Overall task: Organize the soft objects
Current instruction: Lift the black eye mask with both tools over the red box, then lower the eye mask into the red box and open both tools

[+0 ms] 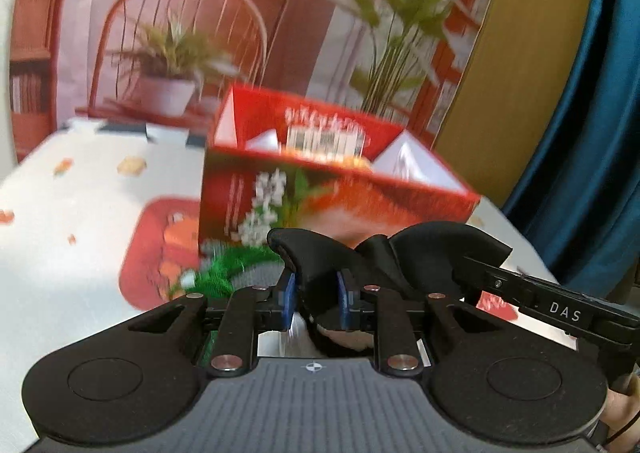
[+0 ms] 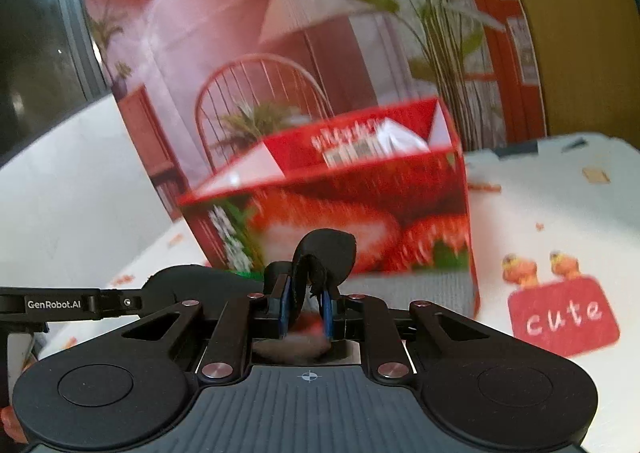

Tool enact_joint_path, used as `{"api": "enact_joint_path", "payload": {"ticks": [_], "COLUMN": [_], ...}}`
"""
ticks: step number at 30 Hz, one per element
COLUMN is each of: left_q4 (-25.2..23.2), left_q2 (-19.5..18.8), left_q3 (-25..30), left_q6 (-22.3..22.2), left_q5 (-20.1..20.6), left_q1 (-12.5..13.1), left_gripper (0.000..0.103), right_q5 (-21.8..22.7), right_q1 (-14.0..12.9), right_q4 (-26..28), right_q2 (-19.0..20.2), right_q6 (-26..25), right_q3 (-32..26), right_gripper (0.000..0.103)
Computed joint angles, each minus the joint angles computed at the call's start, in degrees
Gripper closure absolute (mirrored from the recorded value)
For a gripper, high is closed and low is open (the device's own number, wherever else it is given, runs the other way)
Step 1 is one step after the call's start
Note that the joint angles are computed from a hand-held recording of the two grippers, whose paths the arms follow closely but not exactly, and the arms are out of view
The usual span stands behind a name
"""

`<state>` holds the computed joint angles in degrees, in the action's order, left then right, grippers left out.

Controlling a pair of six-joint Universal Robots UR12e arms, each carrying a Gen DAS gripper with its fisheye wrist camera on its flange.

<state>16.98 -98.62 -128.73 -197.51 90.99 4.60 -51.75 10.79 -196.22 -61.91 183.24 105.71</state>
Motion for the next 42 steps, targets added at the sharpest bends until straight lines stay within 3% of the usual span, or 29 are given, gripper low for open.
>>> {"api": "enact_joint_path", "payload": {"ticks": [11, 19, 24, 35, 42], "left_q4": [4.64, 5.55, 1.09, -14.22, -17.49], "left_q2": [0.70, -2.14, -5.07, -10.96, -12.23], "left_q3": [4.06, 10.67, 15.61, 23.34, 24.19], "left_q6": [5.11, 9.67, 10.34, 11.70, 12.77], "left_q5": [4.88, 7.84, 9.94, 10.10, 9.22], "left_q1": [-0.55, -0.31, -0.26, 0.11, 0.16], "left_gripper": [0.081, 0.081, 0.081, 0.080, 0.078], "right_q5": [0.51, -0.13, -3.05, -11.39, -13.84], "right_q1": [1.43, 2.75, 3.90, 5.74, 5.81], "right_q4": [-3.01, -2.68, 0.02, 15.60, 20.89], "right_q2": [0.99, 4.09, 6.89, 11.59, 12.28], "right_q6": [-0.05, -0.18, -0.78, -3.89, -5.17], "right_q3": [-7.01, -15.42, -20.68, -28.19, -28.69], "right_gripper": [0.088, 0.088, 0.088, 0.088, 0.085]}}
